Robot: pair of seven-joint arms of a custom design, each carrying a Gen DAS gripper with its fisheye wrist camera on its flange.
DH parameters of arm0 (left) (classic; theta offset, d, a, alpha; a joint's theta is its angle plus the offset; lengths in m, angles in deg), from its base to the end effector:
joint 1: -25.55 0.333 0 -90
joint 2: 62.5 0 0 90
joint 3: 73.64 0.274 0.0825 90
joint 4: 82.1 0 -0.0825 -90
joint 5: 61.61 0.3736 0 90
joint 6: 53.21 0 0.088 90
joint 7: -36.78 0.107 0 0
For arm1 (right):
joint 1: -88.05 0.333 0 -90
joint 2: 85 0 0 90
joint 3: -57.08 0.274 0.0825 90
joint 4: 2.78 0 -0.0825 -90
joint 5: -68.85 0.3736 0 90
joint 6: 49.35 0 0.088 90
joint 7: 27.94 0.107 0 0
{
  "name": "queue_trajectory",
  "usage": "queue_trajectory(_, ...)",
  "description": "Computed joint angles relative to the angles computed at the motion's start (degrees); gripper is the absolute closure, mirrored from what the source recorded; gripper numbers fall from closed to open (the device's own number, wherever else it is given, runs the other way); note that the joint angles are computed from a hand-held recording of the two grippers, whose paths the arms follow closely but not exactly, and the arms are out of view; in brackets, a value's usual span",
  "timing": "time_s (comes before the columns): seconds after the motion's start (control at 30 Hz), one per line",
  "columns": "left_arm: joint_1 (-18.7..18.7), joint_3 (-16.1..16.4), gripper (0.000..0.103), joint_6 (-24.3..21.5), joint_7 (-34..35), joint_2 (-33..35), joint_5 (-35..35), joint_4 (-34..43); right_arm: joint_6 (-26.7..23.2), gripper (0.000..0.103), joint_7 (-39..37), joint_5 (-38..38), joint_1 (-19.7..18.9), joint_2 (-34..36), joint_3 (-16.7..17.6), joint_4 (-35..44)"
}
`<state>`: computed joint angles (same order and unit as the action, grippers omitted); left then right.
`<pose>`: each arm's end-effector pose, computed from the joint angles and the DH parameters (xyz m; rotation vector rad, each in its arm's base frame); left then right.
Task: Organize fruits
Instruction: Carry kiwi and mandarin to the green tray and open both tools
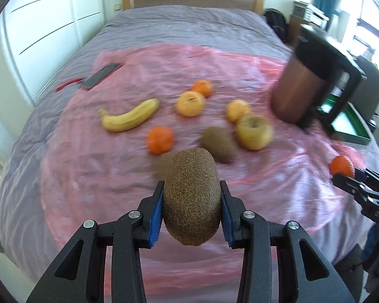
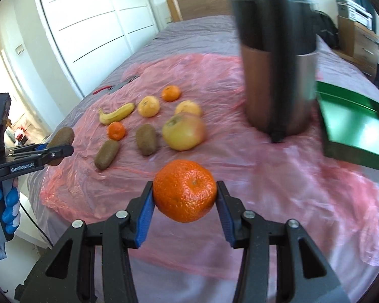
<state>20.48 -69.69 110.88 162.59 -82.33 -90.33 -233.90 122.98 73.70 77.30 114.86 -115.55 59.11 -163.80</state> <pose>0.4450 0.0172 0.3804 -1.7199 2.0969 -0.7089 0.3611 0.1859 0.4097 -1.8580 1.5765 -0.3283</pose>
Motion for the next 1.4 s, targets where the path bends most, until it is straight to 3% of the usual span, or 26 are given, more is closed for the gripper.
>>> queue_trajectory(0.17,-6.79,-3.36,0.068,-4.03,-0.69,-3.71,-2.03,0.13,-4.89,0.103,-0.11,-3.2,-8.25,-11.5,-0.33,-5.47)
queue_trajectory(0.37,-14.6,-8.2,0.068,-5.32,-1.75,1.41,-3.66,7.25,-7.79,0.103,-3.25,-6.43,-17.4,-16.81,-3.06,-6.37)
queue_trajectory(0.5,-16.46,-12.61,0.068,-4.57,-3.54,10.48,-2.63,16.86,-5.51,0.103,-6.61,-7.19,-22.39,-13.06,-6.05,-3.75)
queue_trajectory(0.67,-15.61,-18.11,0.068,-3.37,-11.9,25.75,9.51,32.63,-0.1,0.103,-10.11,-7.03,-26.51,-1.36,-8.55,3.22)
queue_trajectory(0.8,-17.75,-17.89,0.068,-4.77,-21.44,40.03,21.79,48.73,3.85,0.103,-15.13,-4.11,-24.9,9.23,-13.67,10.01)
queue_trajectory(0.93,-21.57,-14.66,0.068,-6.04,-29.83,51.95,31.77,63.43,6.35,0.103,-25.27,6.25,-15.89,19.45,-23.59,17.98)
queue_trajectory(1.03,-22.52,-13.52,0.068,-9.43,-34.19,59.55,35.08,73.71,6.05,0.103,-36.65,19.52,-9.42,26.69,-29.23,24.46)
queue_trajectory(1.17,-22.9,-12.63,0.068,-13.77,-37.36,67.9,37.35,84.21,3.71,0.103,-48.91,34.88,-11.78,34.63,-26.43,31.51)
queue_trajectory(1.3,-22.17,-13.1,0.068,-15.38,-38.78,69.92,37.76,85.9,2.95,0.103,-50.79,36.8,-15.42,36.75,-23.02,33.0)
queue_trajectory(1.4,-21.91,-13.65,0.068,-16.5,-38.73,70.23,37.88,85.56,2.31,0.103,-45.68,30.87,-16.26,37.25,-22.85,32.88)
